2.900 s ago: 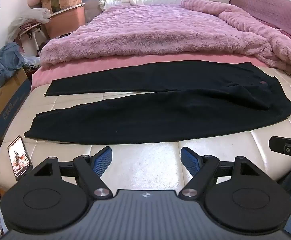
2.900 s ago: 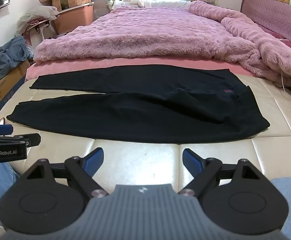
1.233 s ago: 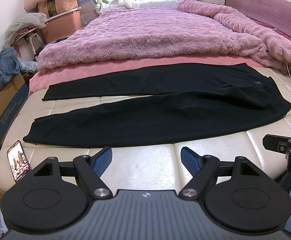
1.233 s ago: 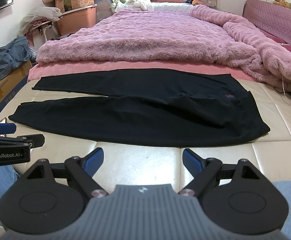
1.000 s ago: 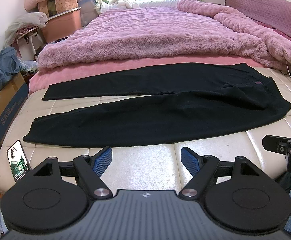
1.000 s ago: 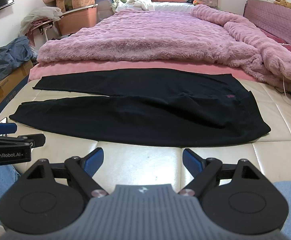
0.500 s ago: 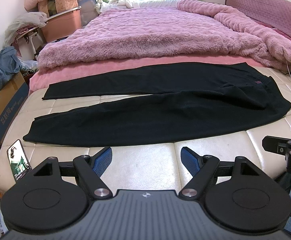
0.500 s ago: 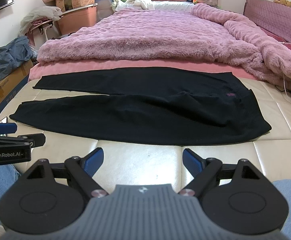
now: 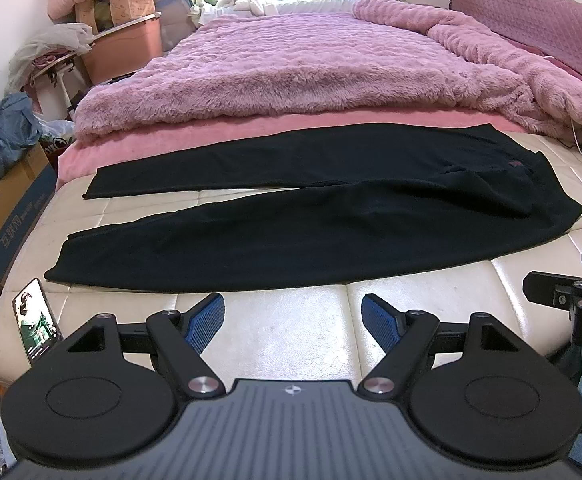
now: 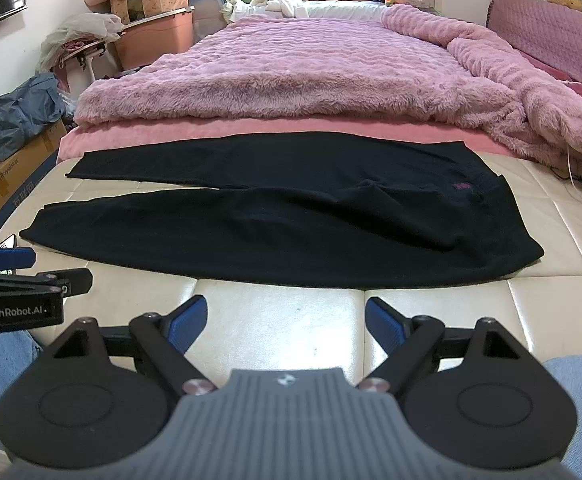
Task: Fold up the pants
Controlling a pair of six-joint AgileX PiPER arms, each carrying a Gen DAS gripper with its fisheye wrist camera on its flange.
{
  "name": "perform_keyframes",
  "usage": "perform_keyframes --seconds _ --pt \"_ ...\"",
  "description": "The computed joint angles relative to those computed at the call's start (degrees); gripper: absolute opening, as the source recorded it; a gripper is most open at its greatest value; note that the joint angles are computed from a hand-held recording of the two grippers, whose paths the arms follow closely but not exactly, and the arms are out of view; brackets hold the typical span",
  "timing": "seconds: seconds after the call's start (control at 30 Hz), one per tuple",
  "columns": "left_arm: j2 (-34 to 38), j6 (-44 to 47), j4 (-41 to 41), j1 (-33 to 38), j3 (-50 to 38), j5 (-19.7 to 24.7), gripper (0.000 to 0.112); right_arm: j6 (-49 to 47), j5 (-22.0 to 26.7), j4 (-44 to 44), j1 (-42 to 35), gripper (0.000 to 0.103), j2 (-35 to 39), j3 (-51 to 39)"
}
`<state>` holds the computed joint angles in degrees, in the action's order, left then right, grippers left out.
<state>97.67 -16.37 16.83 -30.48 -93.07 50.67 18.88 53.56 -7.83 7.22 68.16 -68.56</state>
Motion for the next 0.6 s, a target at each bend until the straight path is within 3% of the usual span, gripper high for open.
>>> perform_keyframes --seconds 0.3,0.47,0.6 --pt "0.1 0.3 -0.5 0.4 0.4 -1.1 0.091 -1.5 -0.3 1.5 -1.1 0.082 0.1 0.2" --pt "2.3 2.0 -2.2 3.1 -1.2 -4.7 0.085 -15.9 -2.1 18.1 -12.6 0.082 2.0 0.7" --pt "7.4 5.6 -4.5 7.0 -6.0 -7.0 0.083 -24.3 -4.6 24.9 -21.2 0.081 5.8 -0.2"
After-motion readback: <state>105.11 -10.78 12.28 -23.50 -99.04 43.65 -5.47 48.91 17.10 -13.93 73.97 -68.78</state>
